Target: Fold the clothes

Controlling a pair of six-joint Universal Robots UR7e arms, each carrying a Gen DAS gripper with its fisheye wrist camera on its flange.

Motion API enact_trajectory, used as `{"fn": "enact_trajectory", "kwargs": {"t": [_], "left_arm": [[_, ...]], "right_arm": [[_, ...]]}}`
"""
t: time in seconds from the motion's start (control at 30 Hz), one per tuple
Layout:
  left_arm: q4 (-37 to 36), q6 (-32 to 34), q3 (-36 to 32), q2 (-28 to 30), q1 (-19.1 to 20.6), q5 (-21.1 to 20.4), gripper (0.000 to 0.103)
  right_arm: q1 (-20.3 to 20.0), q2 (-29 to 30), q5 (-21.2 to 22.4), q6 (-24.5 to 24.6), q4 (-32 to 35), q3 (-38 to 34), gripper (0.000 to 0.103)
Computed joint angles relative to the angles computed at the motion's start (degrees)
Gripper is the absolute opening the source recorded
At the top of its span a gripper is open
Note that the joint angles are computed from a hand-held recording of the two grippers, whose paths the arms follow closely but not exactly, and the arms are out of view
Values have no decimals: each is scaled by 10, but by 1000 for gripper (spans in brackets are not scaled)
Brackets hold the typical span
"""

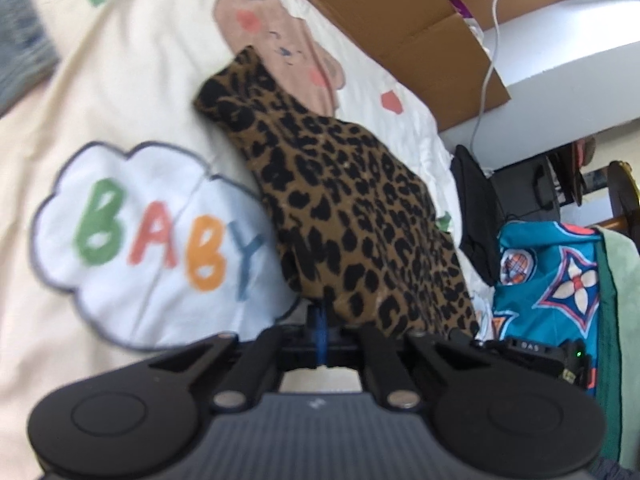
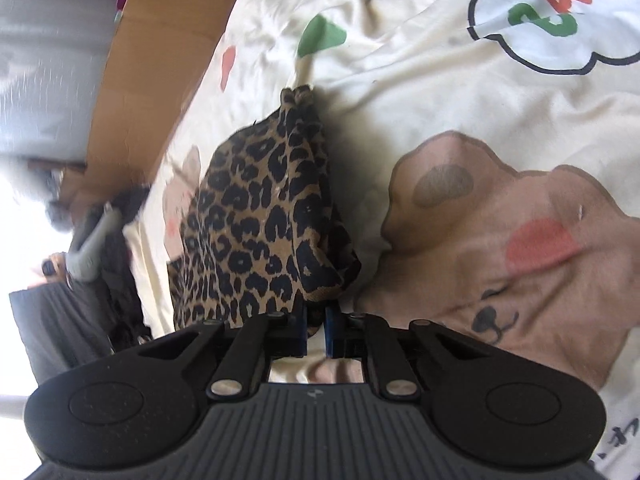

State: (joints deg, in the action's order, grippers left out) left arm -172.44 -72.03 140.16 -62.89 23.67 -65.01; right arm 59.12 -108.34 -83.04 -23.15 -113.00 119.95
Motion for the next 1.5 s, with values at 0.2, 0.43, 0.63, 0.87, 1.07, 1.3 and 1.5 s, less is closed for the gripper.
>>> {"fn": "enact_trajectory", "kwargs": {"t": [0.2,0.43,0.63,0.87,1.07,1.3,1.5], "left_arm": [[66,-60,29,-47,-15,2,0],[41,-58,28,-41,-2,7,64],[-82,-44,26,28,20,2,65],[-201,-17,14,101,49,-3,62],[-234,-9,2,125,64,-19,9],[-241,-44,15,118,23,-18,7],[-159,2,1,91,4,-59,7]], "right_arm": [[-3,-2,-22,-14,2,1,3],[-26,0,-8,-16,-5,9,22],[-45,1,22,-4,-9,17,43],[-79,-1,63,50,-38,38,42],[-67,3,64,48,-49,36,12],[-49,0,61,9,-34,10,8],[-47,-5,43,-17,-3,-14,7]]}}
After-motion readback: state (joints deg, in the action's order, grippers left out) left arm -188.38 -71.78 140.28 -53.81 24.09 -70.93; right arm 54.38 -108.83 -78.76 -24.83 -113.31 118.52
